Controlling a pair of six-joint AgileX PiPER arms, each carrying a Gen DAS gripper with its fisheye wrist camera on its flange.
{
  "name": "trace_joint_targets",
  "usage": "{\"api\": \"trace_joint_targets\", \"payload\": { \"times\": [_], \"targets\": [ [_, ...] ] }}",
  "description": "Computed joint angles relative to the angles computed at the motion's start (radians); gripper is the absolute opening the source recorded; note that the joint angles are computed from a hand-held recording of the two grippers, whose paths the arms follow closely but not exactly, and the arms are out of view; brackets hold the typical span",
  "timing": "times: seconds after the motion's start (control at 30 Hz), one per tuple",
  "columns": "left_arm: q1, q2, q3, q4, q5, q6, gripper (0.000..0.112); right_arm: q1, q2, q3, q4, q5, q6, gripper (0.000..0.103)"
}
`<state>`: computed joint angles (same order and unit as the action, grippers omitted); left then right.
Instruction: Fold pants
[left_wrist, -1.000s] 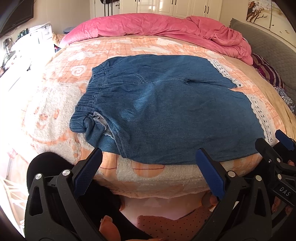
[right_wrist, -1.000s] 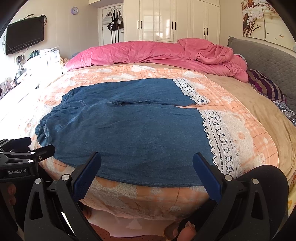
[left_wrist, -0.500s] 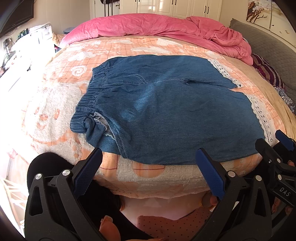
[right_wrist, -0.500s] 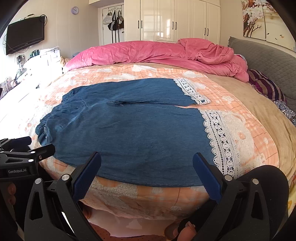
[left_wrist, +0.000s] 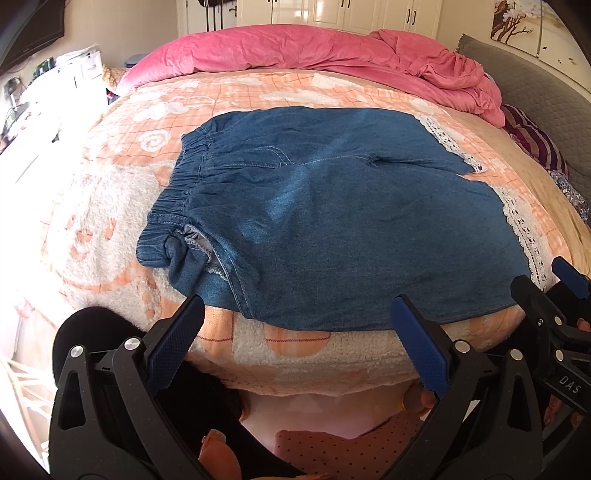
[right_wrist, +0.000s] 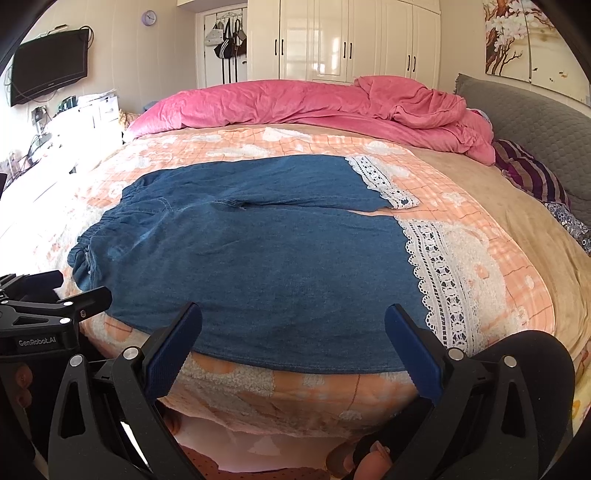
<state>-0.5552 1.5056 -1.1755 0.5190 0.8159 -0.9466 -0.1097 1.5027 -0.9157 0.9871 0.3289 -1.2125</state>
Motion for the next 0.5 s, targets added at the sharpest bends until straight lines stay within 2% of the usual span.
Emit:
{"api": "trace_joint_targets", "payload": {
  "times": [0.27, 0.4, 0.5],
  "targets": [
    [0.022, 0.016, -0.013, -0.003, -0.024, 0.021, 0.095, 0.023, 0.022, -0.023, -0.056, -0.01, 0.055, 0.099],
    [0.046, 0.035, -0.031, -0.025, -0.044, 0.064, 0.095, 0.048, 0.051, -0.062, -0.145, -0.017, 0.149, 0.099],
    [0.088, 0.052, -0.05, -0.076, -0.066, 0.131, 0.095, 0.056, 0.09, -0.127, -0.221, 0.016, 0.244, 0.099]
  ]
}}
